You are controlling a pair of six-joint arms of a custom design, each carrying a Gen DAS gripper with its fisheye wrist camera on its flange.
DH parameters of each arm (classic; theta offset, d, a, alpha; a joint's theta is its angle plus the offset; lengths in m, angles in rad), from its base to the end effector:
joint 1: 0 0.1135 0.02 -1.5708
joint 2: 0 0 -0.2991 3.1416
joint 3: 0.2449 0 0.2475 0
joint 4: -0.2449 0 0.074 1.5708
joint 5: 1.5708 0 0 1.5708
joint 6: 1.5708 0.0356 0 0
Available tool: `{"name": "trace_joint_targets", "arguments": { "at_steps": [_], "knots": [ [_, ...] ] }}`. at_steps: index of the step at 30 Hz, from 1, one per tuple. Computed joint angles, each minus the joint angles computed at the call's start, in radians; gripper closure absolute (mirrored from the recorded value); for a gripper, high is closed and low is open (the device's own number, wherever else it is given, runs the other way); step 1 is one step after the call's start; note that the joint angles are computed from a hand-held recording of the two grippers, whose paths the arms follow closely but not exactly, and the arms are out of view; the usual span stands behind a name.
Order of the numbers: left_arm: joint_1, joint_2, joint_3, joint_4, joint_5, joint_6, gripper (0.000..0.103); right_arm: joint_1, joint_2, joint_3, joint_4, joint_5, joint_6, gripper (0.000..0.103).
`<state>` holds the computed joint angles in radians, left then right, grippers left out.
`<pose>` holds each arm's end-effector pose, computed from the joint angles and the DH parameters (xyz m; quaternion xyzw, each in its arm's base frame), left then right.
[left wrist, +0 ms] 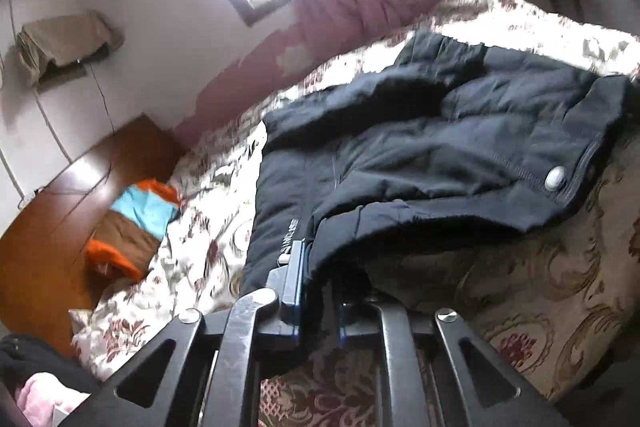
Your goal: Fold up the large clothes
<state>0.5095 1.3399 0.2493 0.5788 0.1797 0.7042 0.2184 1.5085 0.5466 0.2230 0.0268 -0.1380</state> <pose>0.1871 0.0972 0.1660 0.1287 0.8511 0.2233 0.4574 0.2628 0.0573 0.1756 -0.1568 0.9011 0.0040 0.4042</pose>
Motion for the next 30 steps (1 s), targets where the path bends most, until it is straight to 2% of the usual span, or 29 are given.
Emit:
{"name": "trace_joint_targets", "arguments": {
  "at_steps": [7,11,17,22,24,26,30],
  "knots": [
    [0.082,-0.164,0.074,-0.2,0.151,-0.063,0.096,-0.004,-0.22,-0.057,-0.025,-0.013,0.037,0.095],
    [0.181,-0.301,0.123,-0.376,0.283,-0.064,0.097,-0.015,-0.391,-0.068,-0.095,-0.03,0.046,0.095],
    [0.466,-0.474,0.175,-0.688,0.57,0.11,0.097,0.017,-0.659,-0.084,-0.237,-0.026,0.092,0.095],
    [0.717,-0.543,0.263,-0.944,0.805,0.259,0.097,0.104,-0.802,-0.054,-0.305,0.057,0.148,0.096],
    [0.79,-0.559,0.287,-0.96,0.892,0.25,0.097,0.142,-0.806,-0.036,-0.284,0.096,0.162,0.096],
    [0.792,-0.571,0.301,-0.905,0.916,0.171,0.097,0.186,-0.79,-0.018,-0.27,0.14,0.172,0.096],
    [0.633,-0.52,0.347,-0.769,0.789,-0.019,0.097,0.192,-0.679,0.015,-0.178,0.169,0.155,0.096]
  ]
}}
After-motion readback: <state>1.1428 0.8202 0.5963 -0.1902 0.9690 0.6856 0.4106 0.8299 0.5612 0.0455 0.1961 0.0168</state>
